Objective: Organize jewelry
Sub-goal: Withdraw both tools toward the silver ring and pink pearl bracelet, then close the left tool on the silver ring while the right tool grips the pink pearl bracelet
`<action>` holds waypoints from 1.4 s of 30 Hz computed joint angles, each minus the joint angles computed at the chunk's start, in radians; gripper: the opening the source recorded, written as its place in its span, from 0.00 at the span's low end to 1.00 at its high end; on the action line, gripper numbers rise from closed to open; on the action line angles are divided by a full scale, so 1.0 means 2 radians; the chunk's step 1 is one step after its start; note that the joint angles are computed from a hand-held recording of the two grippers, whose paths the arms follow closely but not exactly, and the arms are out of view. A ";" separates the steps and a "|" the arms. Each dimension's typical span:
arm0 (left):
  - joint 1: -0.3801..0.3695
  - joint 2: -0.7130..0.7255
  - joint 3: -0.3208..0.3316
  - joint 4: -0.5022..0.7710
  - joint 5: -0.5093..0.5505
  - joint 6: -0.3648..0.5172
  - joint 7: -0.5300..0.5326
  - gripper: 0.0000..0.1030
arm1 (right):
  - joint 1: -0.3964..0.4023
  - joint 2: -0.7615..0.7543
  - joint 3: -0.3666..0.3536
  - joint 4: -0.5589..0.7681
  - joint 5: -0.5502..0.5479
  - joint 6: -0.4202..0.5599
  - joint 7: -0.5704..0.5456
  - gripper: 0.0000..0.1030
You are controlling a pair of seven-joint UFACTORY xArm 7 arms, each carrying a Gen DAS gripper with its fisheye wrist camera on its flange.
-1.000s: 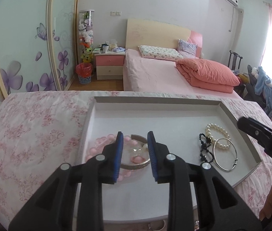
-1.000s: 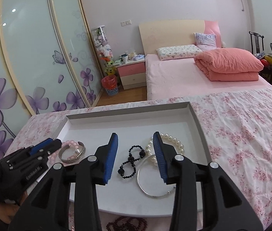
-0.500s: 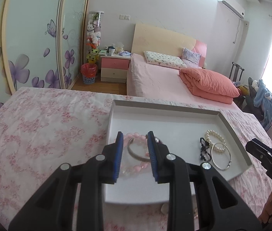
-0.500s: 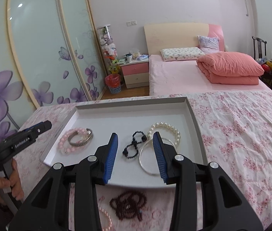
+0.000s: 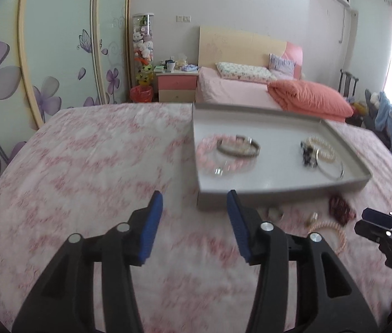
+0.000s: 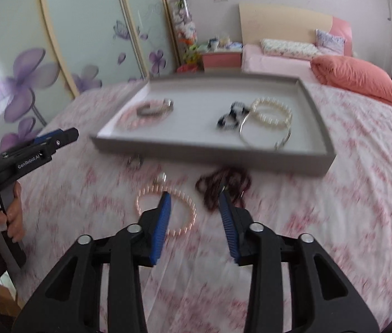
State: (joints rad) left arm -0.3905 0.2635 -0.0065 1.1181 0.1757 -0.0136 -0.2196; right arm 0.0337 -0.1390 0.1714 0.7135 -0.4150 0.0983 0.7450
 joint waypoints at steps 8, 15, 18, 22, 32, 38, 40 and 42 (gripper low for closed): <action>0.004 -0.008 -0.012 -0.020 0.004 0.010 0.015 0.57 | 0.019 0.024 -0.004 0.027 -0.018 0.047 0.023 0.16; 0.000 -0.004 -0.020 -0.014 0.005 0.017 0.025 0.61 | 0.028 0.022 -0.009 0.033 -0.098 0.077 0.079 0.09; -0.005 0.000 -0.020 -0.008 0.006 0.024 0.024 0.63 | 0.032 0.012 -0.012 0.022 -0.095 0.078 0.074 0.07; -0.011 0.013 -0.023 0.011 0.010 0.041 0.024 0.67 | 0.013 -0.006 -0.002 0.012 -0.138 0.100 0.121 0.07; -0.040 0.060 -0.021 0.078 0.023 0.095 0.012 0.67 | -0.017 -0.029 -0.005 -0.014 -0.133 0.094 0.154 0.07; -0.047 0.088 -0.027 0.121 0.026 0.133 0.005 0.52 | -0.021 -0.028 -0.004 -0.018 -0.118 0.079 0.142 0.07; -0.047 0.095 -0.029 0.131 0.024 0.141 0.003 0.49 | -0.023 -0.028 -0.003 -0.018 -0.114 0.077 0.141 0.07; -0.051 0.100 -0.025 0.140 0.027 0.145 -0.004 0.47 | -0.023 -0.028 -0.002 -0.019 -0.110 0.075 0.138 0.07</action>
